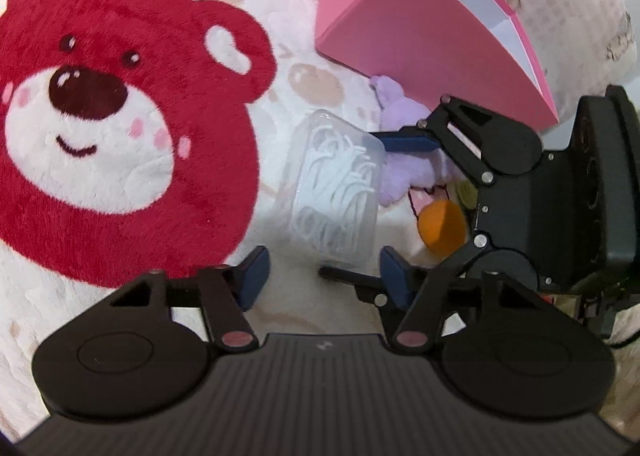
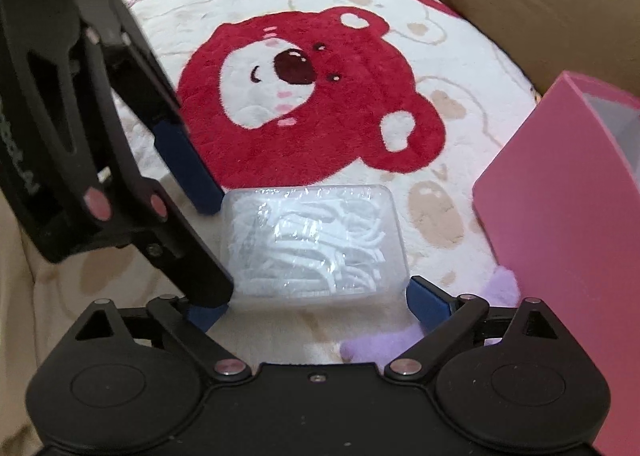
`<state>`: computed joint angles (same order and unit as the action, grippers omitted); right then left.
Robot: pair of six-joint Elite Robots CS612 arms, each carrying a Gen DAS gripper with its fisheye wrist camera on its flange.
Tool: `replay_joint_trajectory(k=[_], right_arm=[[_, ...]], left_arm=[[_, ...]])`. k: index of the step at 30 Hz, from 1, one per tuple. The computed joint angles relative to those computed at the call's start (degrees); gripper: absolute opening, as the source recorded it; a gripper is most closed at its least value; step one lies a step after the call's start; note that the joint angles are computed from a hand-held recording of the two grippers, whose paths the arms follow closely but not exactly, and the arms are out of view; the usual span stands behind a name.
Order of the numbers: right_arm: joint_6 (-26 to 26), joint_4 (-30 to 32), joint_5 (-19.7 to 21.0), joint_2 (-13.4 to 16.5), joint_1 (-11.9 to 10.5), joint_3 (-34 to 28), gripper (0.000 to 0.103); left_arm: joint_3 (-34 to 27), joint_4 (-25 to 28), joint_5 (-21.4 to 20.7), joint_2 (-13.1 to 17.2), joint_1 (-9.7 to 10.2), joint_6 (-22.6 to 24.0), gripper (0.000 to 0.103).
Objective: Organize objects
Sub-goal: 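Close the left tool on the clear floss-pick box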
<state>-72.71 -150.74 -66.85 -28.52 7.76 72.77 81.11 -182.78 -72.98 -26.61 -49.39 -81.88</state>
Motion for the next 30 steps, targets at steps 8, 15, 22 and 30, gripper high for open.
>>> replay_joint_trajectory(k=[8, 15, 22, 30], right_arm=[[12.4, -6.3, 5.4, -0.6, -1.4, 3.5, 0.094], [20.7, -6.3, 8.4, -2.5, -2.1, 6.8, 0.095], [29.4, -10.1, 9.8, -3.1, -2.5, 9.4, 0.095], [36.9, -11.7, 8.5, -1.9, -2.1, 8.1, 0.096]], left_arm=[[0.4, -2.0, 0.8, 0.3, 0.01, -1.2, 0.042], [1.9, -3.8, 0.7, -0.1, 0.17, -4.8, 0.046], [1.4, 1.7, 3.3, -1.1, -0.31, -3.5, 0.059], [0.9, 5.4, 6.8, -1.1, -0.78, -4.3, 0.060]])
